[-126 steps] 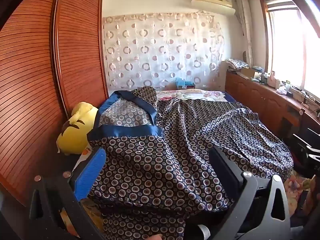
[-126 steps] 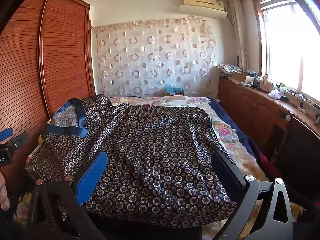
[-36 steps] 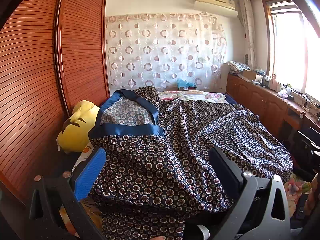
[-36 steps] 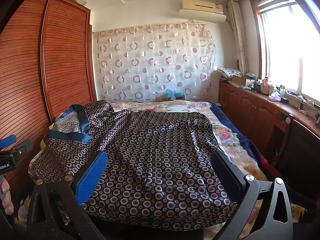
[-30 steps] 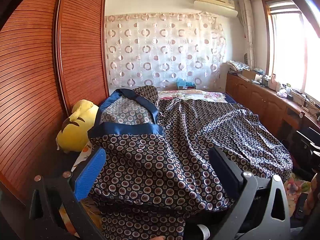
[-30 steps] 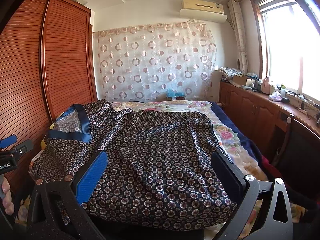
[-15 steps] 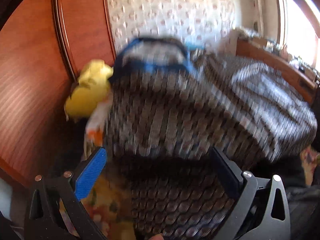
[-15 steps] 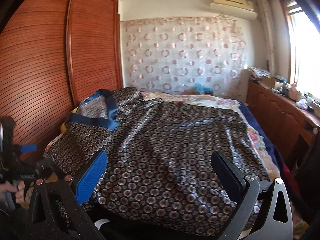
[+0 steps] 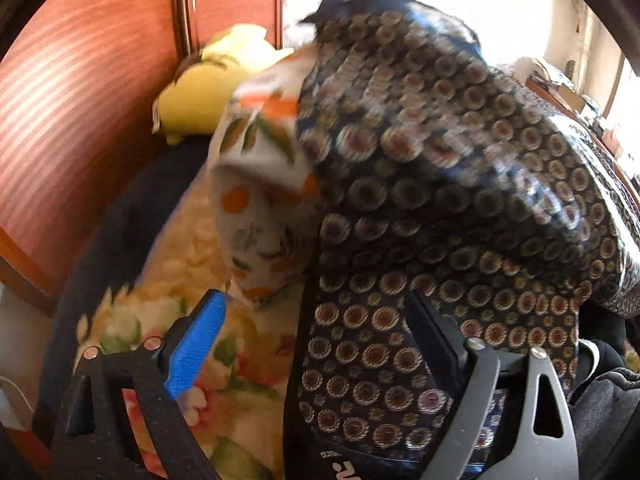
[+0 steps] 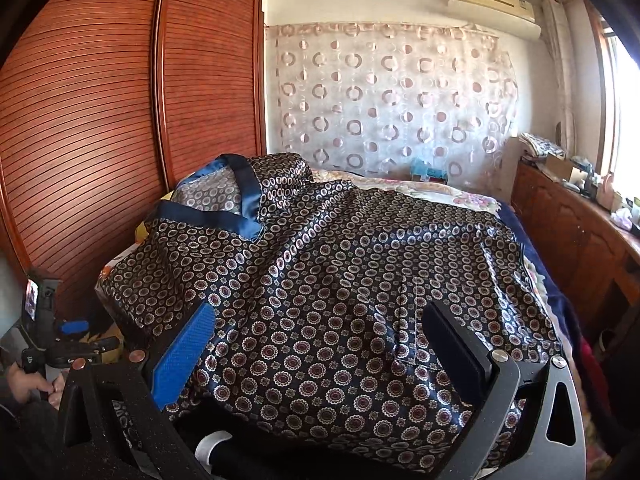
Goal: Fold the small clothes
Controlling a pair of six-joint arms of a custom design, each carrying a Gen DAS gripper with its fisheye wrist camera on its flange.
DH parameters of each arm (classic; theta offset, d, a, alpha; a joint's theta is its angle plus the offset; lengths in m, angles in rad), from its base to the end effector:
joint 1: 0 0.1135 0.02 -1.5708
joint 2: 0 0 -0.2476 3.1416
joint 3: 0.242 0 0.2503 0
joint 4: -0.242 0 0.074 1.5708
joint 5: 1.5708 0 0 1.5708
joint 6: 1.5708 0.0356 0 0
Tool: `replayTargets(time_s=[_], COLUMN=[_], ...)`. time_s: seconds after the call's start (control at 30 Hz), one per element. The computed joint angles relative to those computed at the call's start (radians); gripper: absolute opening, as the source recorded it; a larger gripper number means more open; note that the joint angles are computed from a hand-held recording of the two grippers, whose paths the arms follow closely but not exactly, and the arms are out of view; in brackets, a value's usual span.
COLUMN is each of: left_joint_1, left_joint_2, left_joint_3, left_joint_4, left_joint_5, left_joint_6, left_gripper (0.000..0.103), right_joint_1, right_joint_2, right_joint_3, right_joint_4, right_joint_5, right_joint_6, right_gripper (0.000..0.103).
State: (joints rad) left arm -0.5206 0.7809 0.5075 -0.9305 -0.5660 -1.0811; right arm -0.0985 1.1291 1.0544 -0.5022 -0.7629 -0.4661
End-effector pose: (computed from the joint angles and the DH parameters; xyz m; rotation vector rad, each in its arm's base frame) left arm 0.1237 -0.0489 0.1828 -0.8154 2.3487 0.1719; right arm 0.2458 0.0004 0.3246 -0.7771 1.8484 0.4588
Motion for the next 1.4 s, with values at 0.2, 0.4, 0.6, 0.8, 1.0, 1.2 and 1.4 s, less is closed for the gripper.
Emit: replayTargets(time_s=[0.2, 0.4, 0.6, 0.8, 1.0, 1.2, 1.4], left_joint_1=[-0.03, 0.01, 0.222, 0.346, 0.175, 0.007, -0.091], left_joint_2=[-0.007, -0.021, -0.17, -0.298, -0.281, -0.254, -0.234], left_joint_3=[-0.078, -0.122, -0.256, -0.352, -0.301, -0.172, 0.002], left_joint_4=[0.087, 0.159, 0.286, 0.343, 0.316, 0.176, 0.065], left_joint_5=[0.06, 0.129, 0.331, 0.468, 0.348, 0.189, 0.086], left_joint_6=[-0.022, -0.029, 0.094, 0.16, 0.099, 0.023, 0.111], left_gripper=[0.081, 0.078, 0.078, 0.064, 0.033, 0.004, 0.002], right_joint_1=[0.005, -0.01, -0.012, -0.014, -0.011, -0.013, -0.007], right_joint_2=[-0.006, -0.015, -0.015, -0.018, -0.019, -0.028, -0.024], right_joint_3=[-0.001, -0.003, -0.01, -0.018, -0.019, -0.033, -0.039], right_joint_4=[-0.006, -0.011, 0.0, 0.007, 0.01, 0.034, 0.045], right_joint_5=[0.008, -0.012, -0.014, -0.016, -0.019, -0.024, -0.026], right_joint_6=[0.01, 0.002, 0.0, 0.004, -0.001, 0.002, 0.006], right_gripper=[0.103, 0.103, 0.103, 0.103, 0.103, 0.103, 0.103])
